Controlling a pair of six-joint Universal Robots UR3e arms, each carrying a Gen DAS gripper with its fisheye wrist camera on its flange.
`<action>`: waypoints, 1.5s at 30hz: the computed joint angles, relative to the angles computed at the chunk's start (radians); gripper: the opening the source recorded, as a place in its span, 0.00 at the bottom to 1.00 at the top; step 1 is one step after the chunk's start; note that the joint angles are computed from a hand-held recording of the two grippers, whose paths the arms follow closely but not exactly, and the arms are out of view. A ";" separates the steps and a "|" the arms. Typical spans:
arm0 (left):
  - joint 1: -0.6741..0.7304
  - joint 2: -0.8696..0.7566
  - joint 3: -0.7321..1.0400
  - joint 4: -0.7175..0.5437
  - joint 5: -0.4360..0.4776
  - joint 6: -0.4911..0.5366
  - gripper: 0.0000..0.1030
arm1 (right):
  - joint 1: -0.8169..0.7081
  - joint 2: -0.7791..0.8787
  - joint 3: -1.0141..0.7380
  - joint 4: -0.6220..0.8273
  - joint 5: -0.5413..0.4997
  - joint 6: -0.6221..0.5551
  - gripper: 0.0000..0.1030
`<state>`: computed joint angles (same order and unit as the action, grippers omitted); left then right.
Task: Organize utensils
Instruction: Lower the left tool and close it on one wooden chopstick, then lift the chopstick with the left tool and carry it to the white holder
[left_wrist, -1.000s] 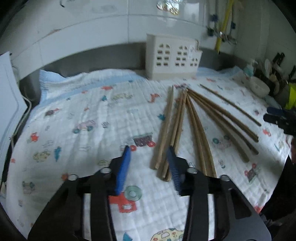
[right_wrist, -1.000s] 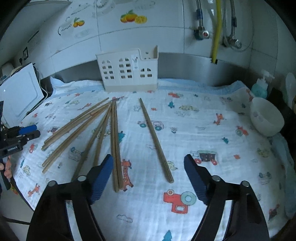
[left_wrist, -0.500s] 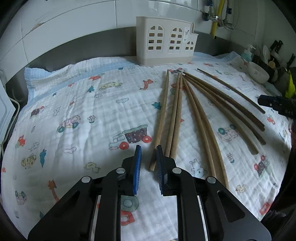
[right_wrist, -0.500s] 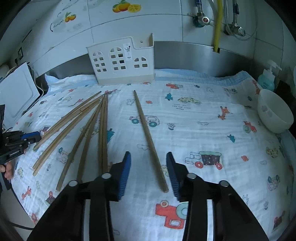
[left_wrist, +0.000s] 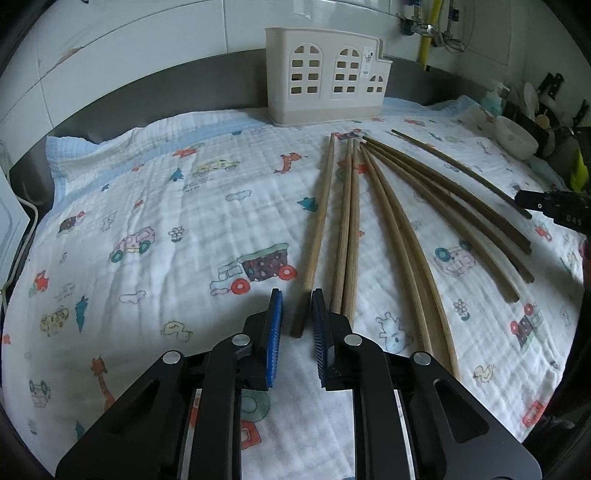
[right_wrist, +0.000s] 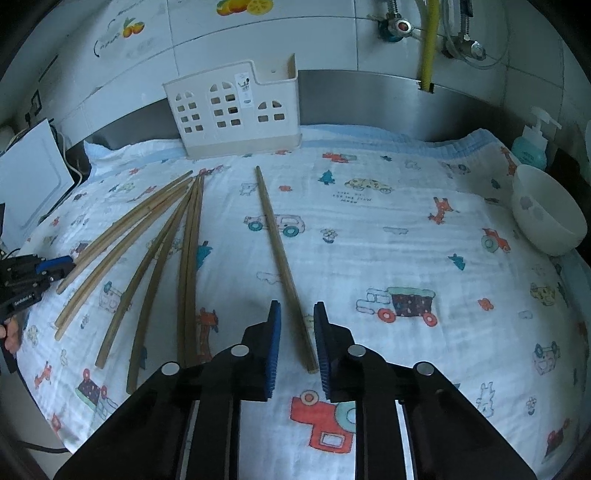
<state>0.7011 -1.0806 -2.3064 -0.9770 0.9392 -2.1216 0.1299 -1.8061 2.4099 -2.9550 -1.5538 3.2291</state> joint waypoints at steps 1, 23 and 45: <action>0.002 0.000 0.004 -0.014 -0.004 0.005 0.14 | 0.004 0.011 -0.003 -0.005 -0.003 -0.001 0.16; -0.014 0.020 0.019 -0.069 0.002 0.035 0.06 | 0.075 -0.071 -0.019 0.005 -0.060 0.030 0.06; 0.160 0.218 0.192 -0.422 -0.310 0.090 0.05 | 0.136 -0.130 -0.377 0.220 -0.032 -0.064 0.06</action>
<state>0.8608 -0.8627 -2.1148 -1.3992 0.6295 -2.0316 0.2655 -1.9356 2.0333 -2.7346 -1.5853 3.1650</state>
